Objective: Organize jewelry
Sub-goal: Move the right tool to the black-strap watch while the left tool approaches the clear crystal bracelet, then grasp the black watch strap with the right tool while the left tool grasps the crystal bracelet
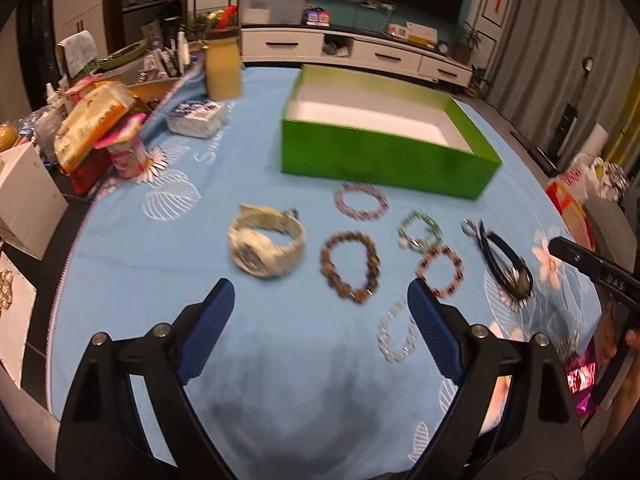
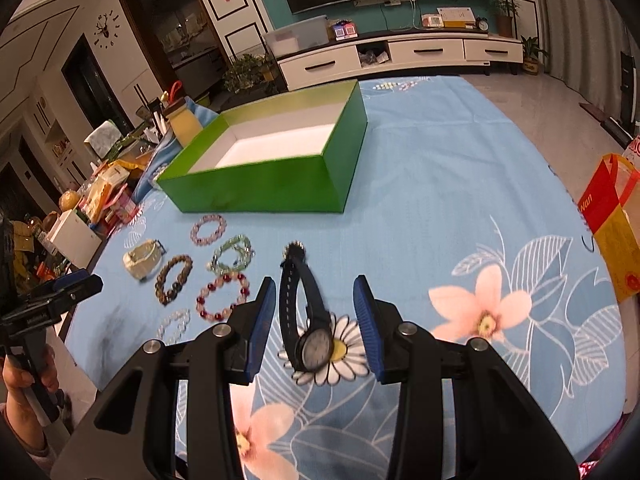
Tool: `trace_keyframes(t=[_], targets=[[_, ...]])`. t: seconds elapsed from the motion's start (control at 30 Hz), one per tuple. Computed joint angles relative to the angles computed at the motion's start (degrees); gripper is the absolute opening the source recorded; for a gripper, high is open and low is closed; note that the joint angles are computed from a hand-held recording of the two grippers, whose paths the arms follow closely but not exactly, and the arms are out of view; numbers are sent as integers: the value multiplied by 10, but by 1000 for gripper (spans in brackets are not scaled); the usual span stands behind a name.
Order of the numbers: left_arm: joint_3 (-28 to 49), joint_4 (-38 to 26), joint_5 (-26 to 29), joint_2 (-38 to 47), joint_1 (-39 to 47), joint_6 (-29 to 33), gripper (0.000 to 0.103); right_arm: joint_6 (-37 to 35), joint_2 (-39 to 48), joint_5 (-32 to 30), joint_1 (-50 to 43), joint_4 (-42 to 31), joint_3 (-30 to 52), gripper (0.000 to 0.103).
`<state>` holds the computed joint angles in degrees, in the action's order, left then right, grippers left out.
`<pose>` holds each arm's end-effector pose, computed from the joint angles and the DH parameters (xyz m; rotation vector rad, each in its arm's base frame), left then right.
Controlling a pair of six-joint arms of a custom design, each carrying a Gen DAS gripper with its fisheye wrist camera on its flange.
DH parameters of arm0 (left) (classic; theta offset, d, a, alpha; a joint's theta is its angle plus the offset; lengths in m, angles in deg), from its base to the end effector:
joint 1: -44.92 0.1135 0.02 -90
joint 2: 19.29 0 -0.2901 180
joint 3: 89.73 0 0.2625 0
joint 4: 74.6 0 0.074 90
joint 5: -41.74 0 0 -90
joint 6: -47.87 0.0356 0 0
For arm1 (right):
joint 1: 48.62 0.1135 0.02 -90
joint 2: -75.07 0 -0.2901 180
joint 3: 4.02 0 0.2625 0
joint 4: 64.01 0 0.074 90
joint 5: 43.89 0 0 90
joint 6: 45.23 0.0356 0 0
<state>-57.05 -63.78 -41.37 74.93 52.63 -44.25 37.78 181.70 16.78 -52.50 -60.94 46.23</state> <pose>0.2341 0.0274 0.0874 -0.1574 2.4450 -0.1047 0.3116 -0.0037 0.0886 -0.2741 2.4000 0.5514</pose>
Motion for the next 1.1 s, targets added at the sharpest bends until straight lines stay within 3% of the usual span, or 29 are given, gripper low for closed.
trace_keyframes(t=[0.3, 0.57, 0.83, 0.97, 1.03, 1.1], targets=[[-25, 74, -58, 69, -83, -27, 88, -1, 21, 7, 0, 17, -21, 41], [-13, 109, -74, 133, -108, -27, 65, 2, 24, 7, 3, 29, -26, 41], [13, 131, -71, 190, -120, -16, 33, 2, 33, 12, 13, 35, -21, 41], [11, 155, -81, 208, -136, -2, 24, 6, 37, 18, 19, 38, -15, 41], [11, 150, -69, 204, -138, 2, 10, 7, 40, 19, 22, 37, -11, 41], [12, 147, -71, 203, -145, 6, 8, 6, 44, 23, 25, 37, -6, 41]])
